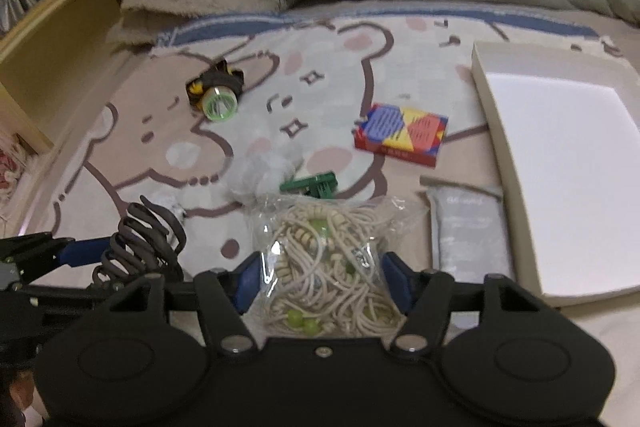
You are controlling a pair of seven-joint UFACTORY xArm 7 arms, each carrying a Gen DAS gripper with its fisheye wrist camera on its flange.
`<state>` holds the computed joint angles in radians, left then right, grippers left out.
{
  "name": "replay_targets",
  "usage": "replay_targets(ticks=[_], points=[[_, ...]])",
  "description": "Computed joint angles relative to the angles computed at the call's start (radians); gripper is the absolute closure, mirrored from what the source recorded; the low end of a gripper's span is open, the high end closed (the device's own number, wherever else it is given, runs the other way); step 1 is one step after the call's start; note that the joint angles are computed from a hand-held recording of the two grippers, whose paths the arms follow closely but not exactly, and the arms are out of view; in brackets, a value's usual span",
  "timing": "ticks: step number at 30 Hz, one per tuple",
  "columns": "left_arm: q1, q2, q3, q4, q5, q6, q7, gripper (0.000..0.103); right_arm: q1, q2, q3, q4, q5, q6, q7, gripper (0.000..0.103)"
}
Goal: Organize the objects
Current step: 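Grasp the clear bag of rubber bands with the right tool while the left tool grasps the black coiled spring, then carry the bag with the right tool while the left tool carries the spring toward the white box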
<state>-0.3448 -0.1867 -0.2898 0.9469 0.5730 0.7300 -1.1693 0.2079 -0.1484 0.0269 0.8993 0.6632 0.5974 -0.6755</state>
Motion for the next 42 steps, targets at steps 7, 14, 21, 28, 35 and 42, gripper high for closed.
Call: replay_targets(ticks=[7, 14, 21, 28, 35, 42], points=[[0.012, -0.030, -0.018, 0.007, 0.050, 0.035, -0.066, 0.038, 0.011, -0.053, -0.018, -0.020, 0.042, -0.025, -0.048, 0.038], [0.021, -0.046, -0.034, 0.022, 0.084, 0.061, -0.114, 0.038, 0.035, -0.104, -0.042, -0.055, 0.071, -0.081, -0.121, 0.038], [0.015, -0.029, -0.043, 0.052, 0.114, 0.085, -0.140, 0.038, 0.046, -0.123, -0.068, -0.060, 0.085, -0.094, -0.152, 0.038], [-0.013, 0.042, -0.037, 0.124, 0.150, 0.097, -0.175, 0.038, 0.042, -0.130, -0.096, -0.062, 0.114, -0.117, -0.220, 0.038], [-0.079, 0.154, -0.007, 0.235, 0.193, 0.104, -0.200, 0.038, 0.009, -0.109, -0.127, -0.032, 0.152, -0.134, -0.269, 0.038], [-0.156, 0.269, 0.043, 0.358, 0.221, 0.093, -0.209, 0.038, -0.059, -0.073, -0.145, 0.011, 0.157, -0.120, -0.285, 0.038]])
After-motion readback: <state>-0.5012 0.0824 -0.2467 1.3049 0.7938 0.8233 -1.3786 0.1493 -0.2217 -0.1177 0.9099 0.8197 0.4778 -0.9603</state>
